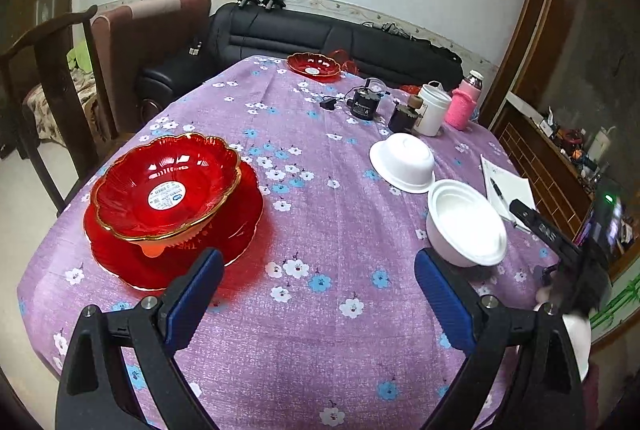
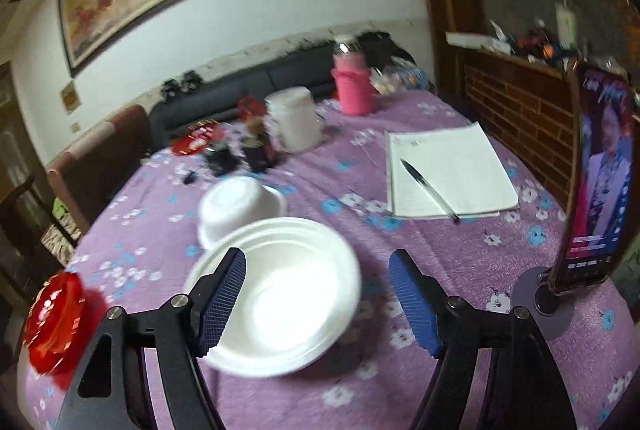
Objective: Organize plates and bowls
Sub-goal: 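Move the left gripper to the stack of white paper plates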
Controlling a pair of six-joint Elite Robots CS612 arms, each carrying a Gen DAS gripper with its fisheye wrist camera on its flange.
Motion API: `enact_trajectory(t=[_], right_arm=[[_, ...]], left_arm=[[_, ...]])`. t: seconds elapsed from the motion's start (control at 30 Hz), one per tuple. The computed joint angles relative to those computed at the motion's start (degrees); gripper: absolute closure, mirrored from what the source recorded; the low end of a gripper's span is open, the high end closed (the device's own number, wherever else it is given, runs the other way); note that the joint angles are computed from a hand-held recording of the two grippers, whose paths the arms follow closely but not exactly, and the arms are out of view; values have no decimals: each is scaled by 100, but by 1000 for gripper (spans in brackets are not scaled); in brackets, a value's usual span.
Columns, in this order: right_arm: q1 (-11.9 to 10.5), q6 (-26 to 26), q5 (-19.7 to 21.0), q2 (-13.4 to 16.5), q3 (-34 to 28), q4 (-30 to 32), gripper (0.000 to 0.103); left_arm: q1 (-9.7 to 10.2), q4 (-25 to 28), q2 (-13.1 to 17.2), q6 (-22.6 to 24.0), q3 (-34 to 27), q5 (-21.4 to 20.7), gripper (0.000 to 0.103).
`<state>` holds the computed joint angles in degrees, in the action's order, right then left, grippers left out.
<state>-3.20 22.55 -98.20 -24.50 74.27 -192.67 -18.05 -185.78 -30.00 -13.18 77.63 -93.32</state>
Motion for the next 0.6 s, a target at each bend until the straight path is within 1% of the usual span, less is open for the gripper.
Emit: enact_trajectory(t=[0.13, 0.23, 0.3, 0.37, 0.47, 0.6], right_arm=[[-61, 229, 12, 153, -254, 502, 25], [-94, 383, 165, 261, -368, 608, 25], [-106, 464, 255, 310, -398, 571, 25], [-114, 501, 321, 344, -400, 485, 25], [-120, 564, 298, 352, -354, 375, 25], [-117, 581, 236, 332, -296, 304, 26]], left_arm=[[-4, 70, 20, 14, -29, 49, 7], [-36, 93, 47, 89, -97, 95, 7], [-59, 134, 76, 205, -186, -2, 7], [-72, 329, 130, 285, -360, -234, 7], [-103, 757, 259, 308, -713, -516, 7], [-202, 1419, 550, 361, -1347, -635, 7]])
